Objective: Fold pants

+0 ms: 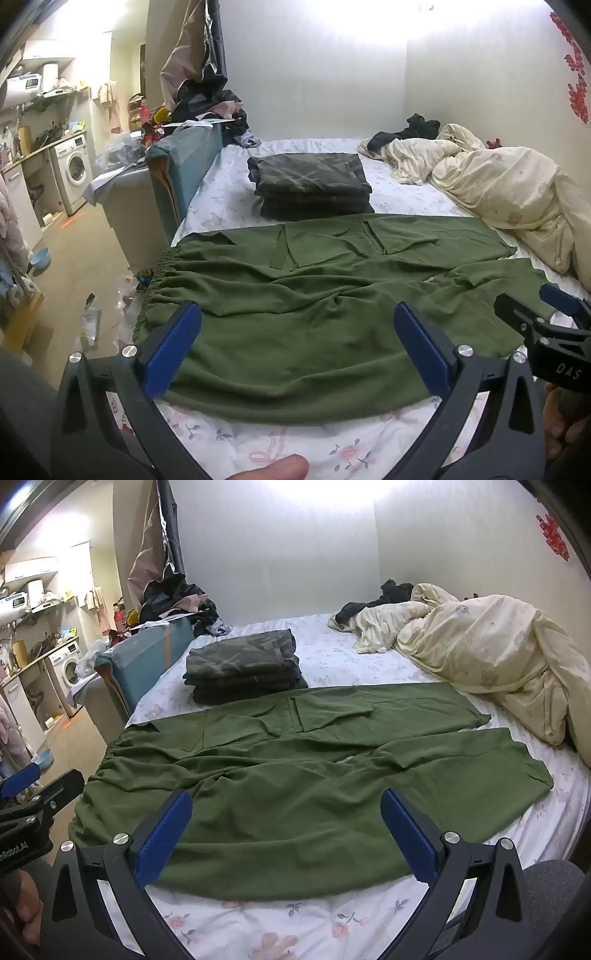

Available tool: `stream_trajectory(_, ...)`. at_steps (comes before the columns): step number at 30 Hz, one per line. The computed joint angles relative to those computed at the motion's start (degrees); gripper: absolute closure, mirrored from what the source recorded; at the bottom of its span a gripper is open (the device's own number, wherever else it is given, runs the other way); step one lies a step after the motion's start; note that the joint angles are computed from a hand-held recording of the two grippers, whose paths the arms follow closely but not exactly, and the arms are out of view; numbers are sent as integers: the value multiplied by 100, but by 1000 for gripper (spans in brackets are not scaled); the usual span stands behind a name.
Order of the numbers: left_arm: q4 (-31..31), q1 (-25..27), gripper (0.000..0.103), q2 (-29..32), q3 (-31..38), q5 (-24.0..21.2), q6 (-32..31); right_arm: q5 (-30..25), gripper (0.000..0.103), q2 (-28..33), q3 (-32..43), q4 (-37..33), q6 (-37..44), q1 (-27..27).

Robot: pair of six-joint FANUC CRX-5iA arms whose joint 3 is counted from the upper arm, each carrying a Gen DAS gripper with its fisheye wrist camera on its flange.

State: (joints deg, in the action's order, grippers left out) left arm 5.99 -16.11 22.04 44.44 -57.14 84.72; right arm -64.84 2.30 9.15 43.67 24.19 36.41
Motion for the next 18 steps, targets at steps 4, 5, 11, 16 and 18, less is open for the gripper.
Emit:
stream_trajectory(4,5,-1,0,15,41,-68,20,58,0,-33,-55,59,-53,5)
stream_trajectory(5,22,4,0,24,51,-82,21,58,0,-38,-59,67,-55,7)
stream_trajectory(11,22,6,0,26,65,-110,36,25,0,-19,-19,42,-23,9)
stream_trajectory(16,45,12,0,28,54,-93,32,17,0,-14,-15,37,-16,6)
stream_trajectory(18,46,12,0,27,52,-91,35,28,0,-21,-21,36,-17,5)
